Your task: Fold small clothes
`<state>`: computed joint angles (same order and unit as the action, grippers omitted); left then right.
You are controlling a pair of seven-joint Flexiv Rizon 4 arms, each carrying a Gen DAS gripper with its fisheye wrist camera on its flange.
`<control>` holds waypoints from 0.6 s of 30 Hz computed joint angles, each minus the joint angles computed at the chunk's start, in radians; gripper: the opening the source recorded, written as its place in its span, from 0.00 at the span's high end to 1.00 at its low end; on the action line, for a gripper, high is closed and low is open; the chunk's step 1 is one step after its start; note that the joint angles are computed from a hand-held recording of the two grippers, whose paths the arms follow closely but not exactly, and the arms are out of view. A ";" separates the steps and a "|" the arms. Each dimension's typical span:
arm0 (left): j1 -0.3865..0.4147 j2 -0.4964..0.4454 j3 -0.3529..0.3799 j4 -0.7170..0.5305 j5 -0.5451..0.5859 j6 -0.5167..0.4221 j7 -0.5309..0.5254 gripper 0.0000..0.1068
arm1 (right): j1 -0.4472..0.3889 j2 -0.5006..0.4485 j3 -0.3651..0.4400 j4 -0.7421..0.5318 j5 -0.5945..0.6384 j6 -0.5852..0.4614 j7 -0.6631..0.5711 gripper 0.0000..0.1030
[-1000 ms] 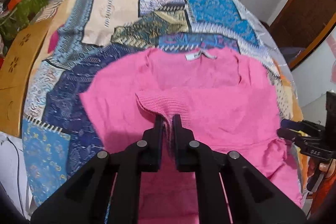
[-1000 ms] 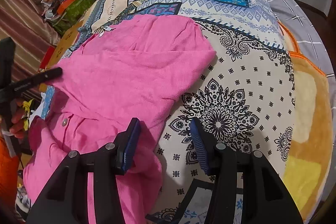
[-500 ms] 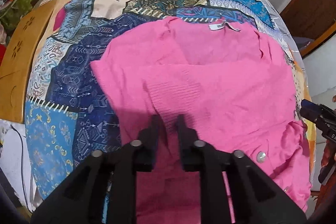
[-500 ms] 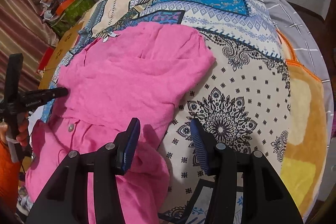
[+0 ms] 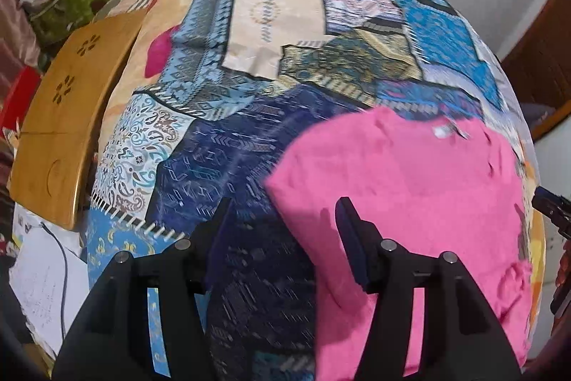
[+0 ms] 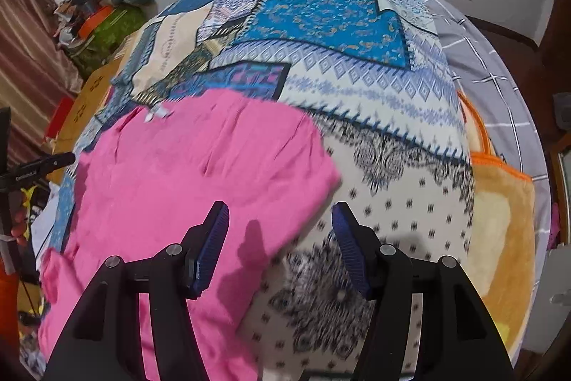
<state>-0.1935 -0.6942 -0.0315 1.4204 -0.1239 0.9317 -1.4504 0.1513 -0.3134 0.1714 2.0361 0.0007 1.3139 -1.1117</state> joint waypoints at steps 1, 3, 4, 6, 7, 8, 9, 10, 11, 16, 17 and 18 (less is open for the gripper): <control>0.006 -0.019 -0.002 -0.022 -0.008 -0.016 -0.003 0.46 | -0.003 -0.012 -0.002 -0.014 0.002 -0.005 -0.001 0.45; 0.009 -0.051 -0.003 -0.060 -0.018 -0.044 -0.013 0.46 | -0.006 -0.036 -0.009 -0.038 0.005 -0.006 0.006 0.45; 0.012 -0.068 -0.005 -0.081 -0.023 -0.065 -0.014 0.46 | -0.007 -0.053 -0.013 -0.053 0.006 -0.004 0.012 0.45; 0.014 -0.105 -0.007 -0.127 -0.030 -0.108 -0.017 0.46 | -0.014 -0.077 -0.011 -0.077 0.010 -0.011 0.015 0.45; 0.016 -0.117 -0.009 -0.140 -0.034 -0.120 -0.019 0.46 | -0.019 -0.087 -0.006 -0.088 0.013 -0.016 0.011 0.45; 0.019 -0.130 -0.015 -0.155 -0.041 -0.133 -0.018 0.46 | -0.018 -0.098 -0.006 -0.098 0.011 -0.016 0.011 0.45; 0.025 -0.138 -0.026 -0.158 -0.054 -0.128 -0.013 0.46 | -0.018 -0.107 -0.007 -0.107 0.008 -0.017 0.011 0.45; 0.033 -0.141 -0.039 -0.154 -0.070 -0.117 -0.004 0.46 | -0.019 -0.117 -0.004 -0.117 0.007 -0.017 0.006 0.45; 0.043 -0.145 -0.055 -0.153 -0.088 -0.109 0.010 0.47 | -0.019 -0.123 -0.001 -0.123 0.006 -0.015 0.002 0.46; 0.053 -0.164 -0.089 -0.167 -0.140 -0.102 0.076 0.52 | 0.009 -0.146 -0.022 -0.138 -0.038 0.010 0.006 0.49; 0.051 -0.167 -0.091 -0.171 -0.144 -0.102 0.084 0.56 | 0.012 -0.150 -0.023 -0.142 -0.048 0.011 0.004 0.53; 0.048 -0.170 -0.092 -0.175 -0.149 -0.103 0.088 0.58 | 0.015 -0.154 -0.026 -0.148 -0.057 0.010 0.004 0.54</control>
<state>-0.1451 -0.8639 -0.1230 1.2453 -0.2730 0.8283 -1.3621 0.1666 -0.4677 0.1457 1.8885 -0.0565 1.3244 -1.1081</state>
